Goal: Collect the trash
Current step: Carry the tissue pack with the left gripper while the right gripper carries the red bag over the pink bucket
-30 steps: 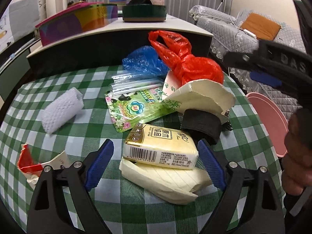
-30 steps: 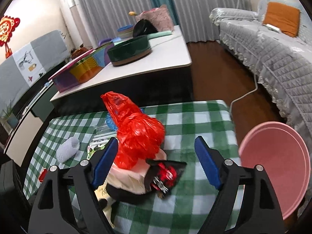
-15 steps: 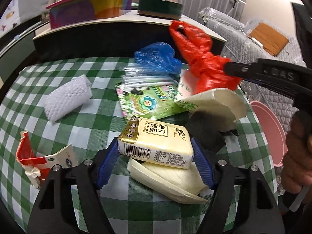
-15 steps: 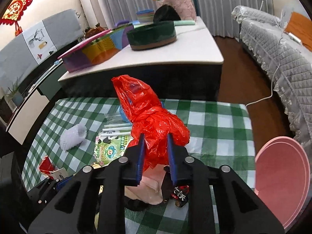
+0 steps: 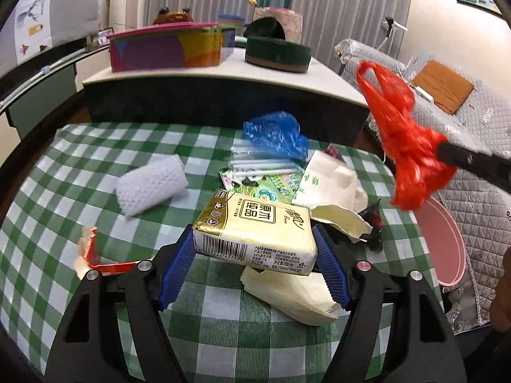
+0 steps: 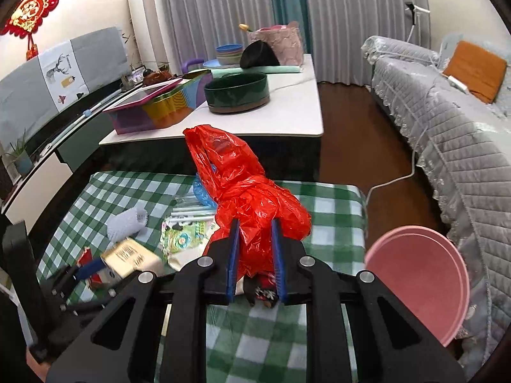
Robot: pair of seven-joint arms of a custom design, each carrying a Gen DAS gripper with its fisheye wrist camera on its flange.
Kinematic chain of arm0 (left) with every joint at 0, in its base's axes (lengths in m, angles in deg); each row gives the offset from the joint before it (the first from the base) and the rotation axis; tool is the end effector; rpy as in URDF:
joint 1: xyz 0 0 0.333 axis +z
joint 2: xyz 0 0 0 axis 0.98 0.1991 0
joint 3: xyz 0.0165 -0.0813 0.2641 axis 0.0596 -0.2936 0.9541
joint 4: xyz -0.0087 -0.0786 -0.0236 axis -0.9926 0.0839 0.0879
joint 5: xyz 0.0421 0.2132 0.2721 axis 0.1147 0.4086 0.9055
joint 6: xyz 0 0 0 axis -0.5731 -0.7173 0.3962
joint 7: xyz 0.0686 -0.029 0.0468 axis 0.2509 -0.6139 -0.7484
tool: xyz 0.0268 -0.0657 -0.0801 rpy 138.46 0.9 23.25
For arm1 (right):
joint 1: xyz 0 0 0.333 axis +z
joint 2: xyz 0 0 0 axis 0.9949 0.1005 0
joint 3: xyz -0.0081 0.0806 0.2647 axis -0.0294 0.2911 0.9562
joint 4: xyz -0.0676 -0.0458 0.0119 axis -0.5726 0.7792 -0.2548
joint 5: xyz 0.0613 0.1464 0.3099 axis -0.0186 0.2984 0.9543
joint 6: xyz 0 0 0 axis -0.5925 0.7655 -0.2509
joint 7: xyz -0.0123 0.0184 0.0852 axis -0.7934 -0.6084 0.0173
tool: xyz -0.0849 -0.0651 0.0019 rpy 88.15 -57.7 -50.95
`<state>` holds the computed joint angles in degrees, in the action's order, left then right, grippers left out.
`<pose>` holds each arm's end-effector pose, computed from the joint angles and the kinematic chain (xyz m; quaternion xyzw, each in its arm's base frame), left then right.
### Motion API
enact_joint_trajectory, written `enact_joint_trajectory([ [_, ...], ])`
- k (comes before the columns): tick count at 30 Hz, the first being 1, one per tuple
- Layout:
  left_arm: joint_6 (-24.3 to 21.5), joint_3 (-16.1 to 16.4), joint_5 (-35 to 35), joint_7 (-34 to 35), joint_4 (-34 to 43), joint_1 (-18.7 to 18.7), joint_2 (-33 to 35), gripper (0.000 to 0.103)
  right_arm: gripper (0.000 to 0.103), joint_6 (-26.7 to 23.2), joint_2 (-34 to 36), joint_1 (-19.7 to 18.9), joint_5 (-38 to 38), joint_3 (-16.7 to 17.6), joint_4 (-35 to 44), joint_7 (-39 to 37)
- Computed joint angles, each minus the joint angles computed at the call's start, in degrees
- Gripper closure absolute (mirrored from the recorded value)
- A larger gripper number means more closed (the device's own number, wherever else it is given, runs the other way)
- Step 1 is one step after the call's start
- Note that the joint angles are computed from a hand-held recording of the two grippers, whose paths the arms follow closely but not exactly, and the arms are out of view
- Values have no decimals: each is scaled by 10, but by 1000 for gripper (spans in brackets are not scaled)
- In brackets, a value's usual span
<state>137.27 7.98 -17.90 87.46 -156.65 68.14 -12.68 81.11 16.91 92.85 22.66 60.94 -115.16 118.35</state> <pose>0.5275 -0.2196 0.4766 -0.6734 0.6200 -0.3222 0.2417 0.5572 0.0668 0.5360 -0.6823 0.5967 -0.2151 0.3636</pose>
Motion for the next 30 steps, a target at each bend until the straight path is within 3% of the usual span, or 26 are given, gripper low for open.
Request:
enact_joint_trajectory([
  [7,14,-4,66,-55,-23,0,-36,33,84,35,-68,0,-28,-2,-83,14],
  [19,10,-33,199,-158,-34,6,-70,33,84,97,-135,12,33,-26,-176,-34],
  [30,-13,-42,234,-180,0,-18,-45,33,84,110,-156,-18,36,-49,-208,-36],
])
